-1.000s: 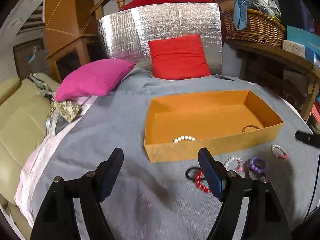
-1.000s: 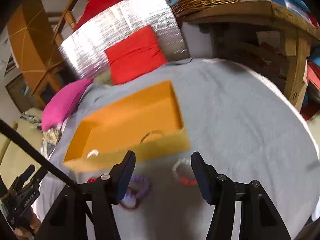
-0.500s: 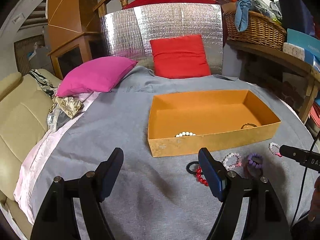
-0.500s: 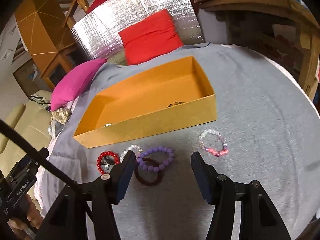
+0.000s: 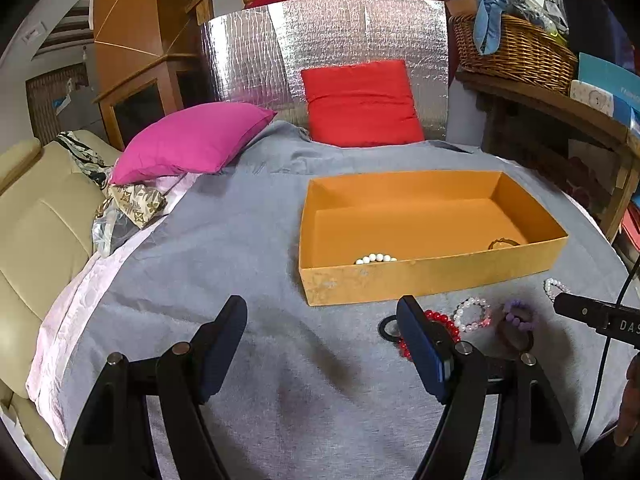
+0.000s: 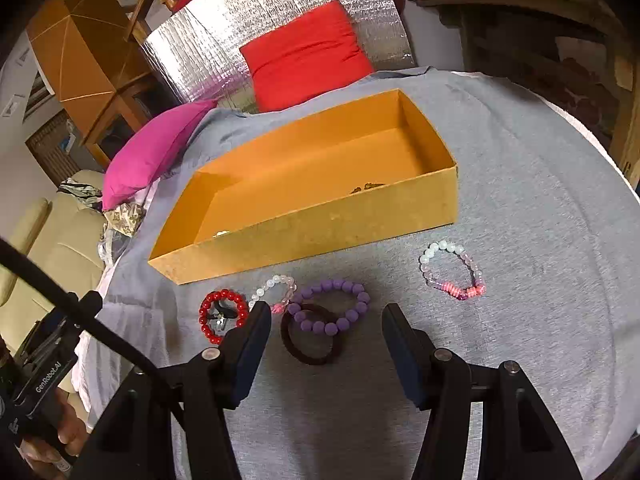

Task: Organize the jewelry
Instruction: 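Move both tools back toward the remaining bracelets, then grasp the red bead bracelet with the left tool while the right tool grasps the purple bead bracelet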

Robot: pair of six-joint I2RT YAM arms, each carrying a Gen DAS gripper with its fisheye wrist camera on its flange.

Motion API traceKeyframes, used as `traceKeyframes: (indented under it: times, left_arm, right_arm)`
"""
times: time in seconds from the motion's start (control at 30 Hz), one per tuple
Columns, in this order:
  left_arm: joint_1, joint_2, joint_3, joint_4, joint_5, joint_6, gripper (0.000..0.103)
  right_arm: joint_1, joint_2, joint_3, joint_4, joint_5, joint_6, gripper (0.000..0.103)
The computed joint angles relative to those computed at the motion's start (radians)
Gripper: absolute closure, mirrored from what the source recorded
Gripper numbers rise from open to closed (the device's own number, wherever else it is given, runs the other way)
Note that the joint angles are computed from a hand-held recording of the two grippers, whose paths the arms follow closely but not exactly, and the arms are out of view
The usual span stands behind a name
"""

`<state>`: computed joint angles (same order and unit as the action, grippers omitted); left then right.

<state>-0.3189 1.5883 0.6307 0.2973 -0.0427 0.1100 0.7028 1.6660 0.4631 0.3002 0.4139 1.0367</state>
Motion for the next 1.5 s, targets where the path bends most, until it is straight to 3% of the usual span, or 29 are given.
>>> traceKeyframes:
  times: [0.27,0.4,0.5,0.77,0.83,0.93,1.07,1.13,1.2,1.3,1.5]
  left_arm:
    - [0.020,0.044,0.017,0.004,0.011,0.019,0.025]
    - [0.043,0.152,0.085,-0.039,0.071,0.042,0.025]
    - [0.058,0.248,0.167,-0.125,0.119,0.048,0.025]
    - [0.099,0.319,0.248,-0.222,0.284,0.063,0.025]
    - [0.099,0.332,0.263,-0.238,0.310,0.068,0.032]
    - [0.086,0.350,0.281,-0.258,0.335,0.085,0.041]
    - [0.068,0.373,0.299,-0.269,0.346,0.109,0.049]
    - [0.065,0.386,0.316,-0.285,0.361,0.114,0.058]
    - [0.065,0.393,0.325,-0.291,0.371,0.112,0.058]
    - [0.052,0.403,0.333,-0.285,0.382,0.110,0.058]
    - [0.023,0.461,0.396,-0.291,0.368,0.098,0.058]
  right_arm:
    - [-0.025,0.013,-0.016,0.047,-0.045,0.005,0.041]
    - [-0.058,0.024,-0.036,0.105,-0.106,-0.004,0.045]
    - [-0.116,0.052,-0.068,0.192,-0.195,0.011,0.054]
    - [-0.243,0.165,-0.067,0.324,-0.356,0.084,0.054]
    - [-0.246,0.199,-0.041,0.329,-0.376,0.088,0.054]
    - [-0.242,0.248,0.011,0.303,-0.381,0.099,0.060]
    - [-0.230,0.276,0.060,0.237,-0.347,0.108,0.080]
    - [-0.211,0.260,0.061,0.211,-0.287,0.109,0.086]
    - [-0.193,0.233,0.075,0.148,-0.227,0.098,0.093]
    - [-0.177,0.194,0.059,0.128,-0.182,0.090,0.093]
    - [-0.221,0.183,-0.014,0.247,-0.273,0.093,0.093]
